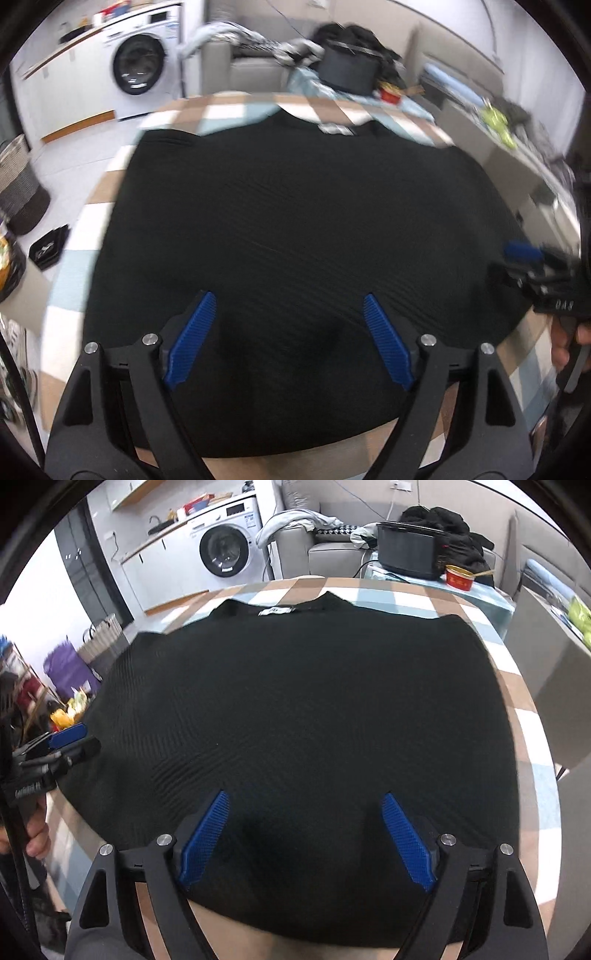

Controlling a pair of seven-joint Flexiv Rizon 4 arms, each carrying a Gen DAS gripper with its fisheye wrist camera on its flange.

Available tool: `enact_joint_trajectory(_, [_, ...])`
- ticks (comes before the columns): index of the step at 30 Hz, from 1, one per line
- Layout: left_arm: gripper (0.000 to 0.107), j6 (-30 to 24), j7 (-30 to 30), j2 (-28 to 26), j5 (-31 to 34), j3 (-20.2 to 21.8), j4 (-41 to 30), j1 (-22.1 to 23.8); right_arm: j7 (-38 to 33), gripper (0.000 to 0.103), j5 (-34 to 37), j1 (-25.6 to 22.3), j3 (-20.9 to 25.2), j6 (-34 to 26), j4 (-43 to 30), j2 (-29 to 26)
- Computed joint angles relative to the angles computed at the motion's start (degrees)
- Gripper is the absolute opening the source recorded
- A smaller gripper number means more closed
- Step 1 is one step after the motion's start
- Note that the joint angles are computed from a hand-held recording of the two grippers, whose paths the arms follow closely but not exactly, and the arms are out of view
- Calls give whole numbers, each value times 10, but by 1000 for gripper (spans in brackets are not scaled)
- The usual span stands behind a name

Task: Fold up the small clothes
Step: 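Open both tools and withdraw them from the folded shirt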

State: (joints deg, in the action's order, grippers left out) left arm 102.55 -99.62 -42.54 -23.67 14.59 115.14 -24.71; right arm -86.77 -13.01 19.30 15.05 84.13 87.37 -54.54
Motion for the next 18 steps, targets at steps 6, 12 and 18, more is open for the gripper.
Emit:
enact_joint_trajectory(6, [85,-36,-15,-39,0,36,-41,-38,-7,89,-15,26,-22,-7,-13,-14])
enact_joint_trajectory(12, [86,-17,-27,-39,18,38,-29,-37,10,92,-34,66,-80,31,4,-16])
enact_joint_trajectory(18, [86,16,-23,-27,16,7,-1,-9,37,92,-45,73,-111,36,24,-4])
